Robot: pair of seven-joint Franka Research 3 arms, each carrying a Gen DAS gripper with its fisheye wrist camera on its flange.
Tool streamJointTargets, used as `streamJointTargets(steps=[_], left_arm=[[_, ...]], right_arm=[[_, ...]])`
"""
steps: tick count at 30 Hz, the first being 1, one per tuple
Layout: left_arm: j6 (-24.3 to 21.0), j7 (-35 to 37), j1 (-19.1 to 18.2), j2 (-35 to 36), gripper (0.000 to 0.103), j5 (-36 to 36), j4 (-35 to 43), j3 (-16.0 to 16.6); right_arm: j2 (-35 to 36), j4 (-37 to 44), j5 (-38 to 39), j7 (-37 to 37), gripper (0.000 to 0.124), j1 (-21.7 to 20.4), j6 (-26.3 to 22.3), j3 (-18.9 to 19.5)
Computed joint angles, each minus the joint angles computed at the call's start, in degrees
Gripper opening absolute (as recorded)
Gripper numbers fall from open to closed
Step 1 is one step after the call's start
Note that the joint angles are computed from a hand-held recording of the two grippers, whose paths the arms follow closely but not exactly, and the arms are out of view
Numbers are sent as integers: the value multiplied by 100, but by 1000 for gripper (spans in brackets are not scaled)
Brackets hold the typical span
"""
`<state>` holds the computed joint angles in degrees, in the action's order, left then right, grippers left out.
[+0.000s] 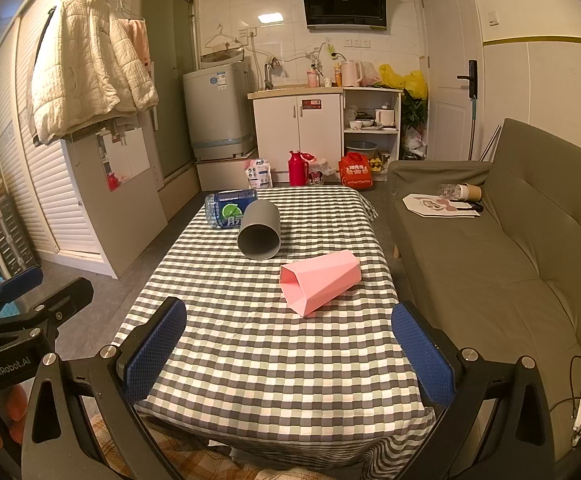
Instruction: Flip cup upside down
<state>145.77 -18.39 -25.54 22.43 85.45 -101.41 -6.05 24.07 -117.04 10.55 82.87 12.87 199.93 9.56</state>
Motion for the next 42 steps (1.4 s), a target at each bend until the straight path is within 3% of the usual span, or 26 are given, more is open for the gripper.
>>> streamJointTargets(steps=[32,42], left_arm=[[5,18,7,-21,101,-9,-21,0],[179,228,52,259,101,-282,160,83]], right_arm=[[15,2,18,-14,103,15,18,3],[337,381,143,-136,103,120,-288,-122]])
